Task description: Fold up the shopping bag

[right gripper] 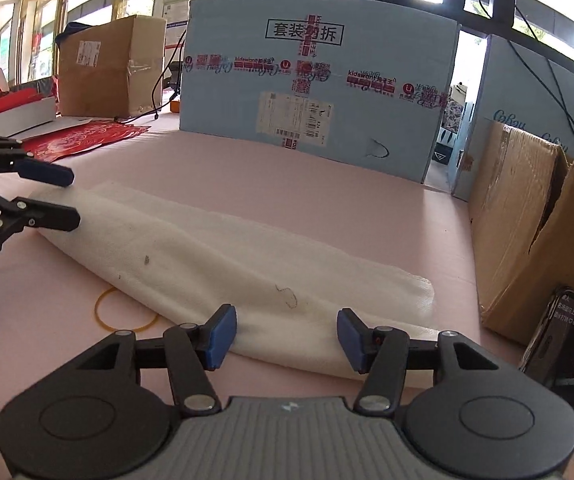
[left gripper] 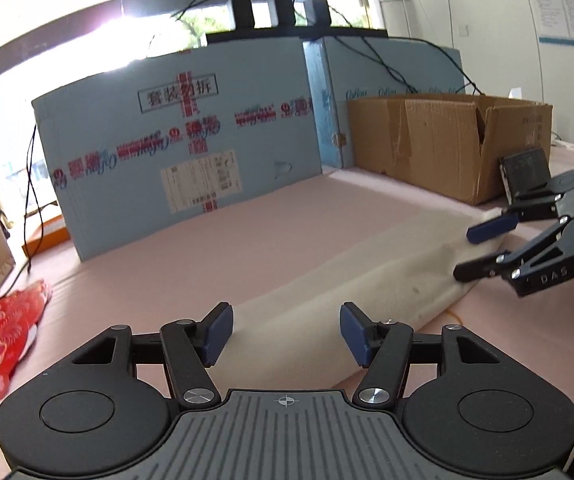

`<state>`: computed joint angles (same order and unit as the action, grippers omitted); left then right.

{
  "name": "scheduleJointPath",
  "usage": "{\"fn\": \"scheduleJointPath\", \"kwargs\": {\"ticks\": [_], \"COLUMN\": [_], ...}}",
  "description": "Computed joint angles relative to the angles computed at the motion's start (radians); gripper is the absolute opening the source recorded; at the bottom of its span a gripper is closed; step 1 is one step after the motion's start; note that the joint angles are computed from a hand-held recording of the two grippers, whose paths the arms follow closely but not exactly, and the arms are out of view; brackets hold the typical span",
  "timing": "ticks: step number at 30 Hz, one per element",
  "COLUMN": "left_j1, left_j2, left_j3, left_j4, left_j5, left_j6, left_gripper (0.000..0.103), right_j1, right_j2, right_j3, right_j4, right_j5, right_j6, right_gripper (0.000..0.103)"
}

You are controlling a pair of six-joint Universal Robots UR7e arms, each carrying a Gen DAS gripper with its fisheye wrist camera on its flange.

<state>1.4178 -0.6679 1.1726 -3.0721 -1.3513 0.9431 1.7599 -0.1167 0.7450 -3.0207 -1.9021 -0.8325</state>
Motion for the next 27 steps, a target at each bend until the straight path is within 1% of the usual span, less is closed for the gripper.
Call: {"fn": "scheduleJointPath", "kwargs": {"ticks": [3,5,7,12,14,17,19,21,22,24,26,27], "left_j1": [-0.011,-0.019,-0.018,-0.003,0.000,0.003,0.004,0.006,0.007,0.008,0.009,0.011], "left_j2": [0.022,0.035,0.038,0.038,0.038,0.038,0.038,0.039,0.039,0.039,0.040,0.041], "left_j3": [-0.019,-0.033,-0.045,-0.089,-0.092,-0.099,-0.105,-0.112,-0.115,-0.121,-0.133,-0.142], "left_j4": [0.041,0.082,0.116,0.201,0.209,0.224,0.234,0.247,0.253,0.264,0.286,0.302], "left_j5": [0.018,0.076,0.105,0.085,0.081,0.075,0.072,0.068,0.066,0.063,0.058,0.053], "left_j6": [0.036,0.059,0.037,-0.058,-0.068,-0.086,-0.096,-0.106,-0.112,-0.119,-0.133,-0.146], "left_gripper": [0.060,0.066,0.075,0.084,0.085,0.086,0.087,0.087,0.088,0.088,0.088,0.088], "right_j1": [-0.002,-0.003,-0.005,-0.001,-0.004,-0.011,-0.006,0.001,0.006,0.010,0.015,0.014], "right_j2": [0.002,0.001,-0.005,-0.022,-0.057,-0.102,-0.118,-0.105,-0.084,-0.025,0.014,0.024], "right_j3": [-0.010,-0.012,-0.010,0.040,0.111,0.197,0.230,0.221,0.200,0.141,0.100,0.090], "right_j4": [0.011,0.019,0.028,-0.070,-0.147,-0.205,-0.206,-0.214,-0.228,-0.289,-0.302,-0.299], "right_j5": [0.006,0.010,0.016,-0.013,-0.003,0.031,0.019,-0.013,-0.037,-0.053,-0.020,-0.006], "right_j6": [0.007,0.010,0.014,-0.058,-0.091,-0.163,-0.263,-0.354,-0.427,-0.636,-0.846,-0.934], "right_gripper": [0.059,0.059,0.059,0.060,0.059,0.059,0.059,0.059,0.059,0.059,0.053,0.047]}}
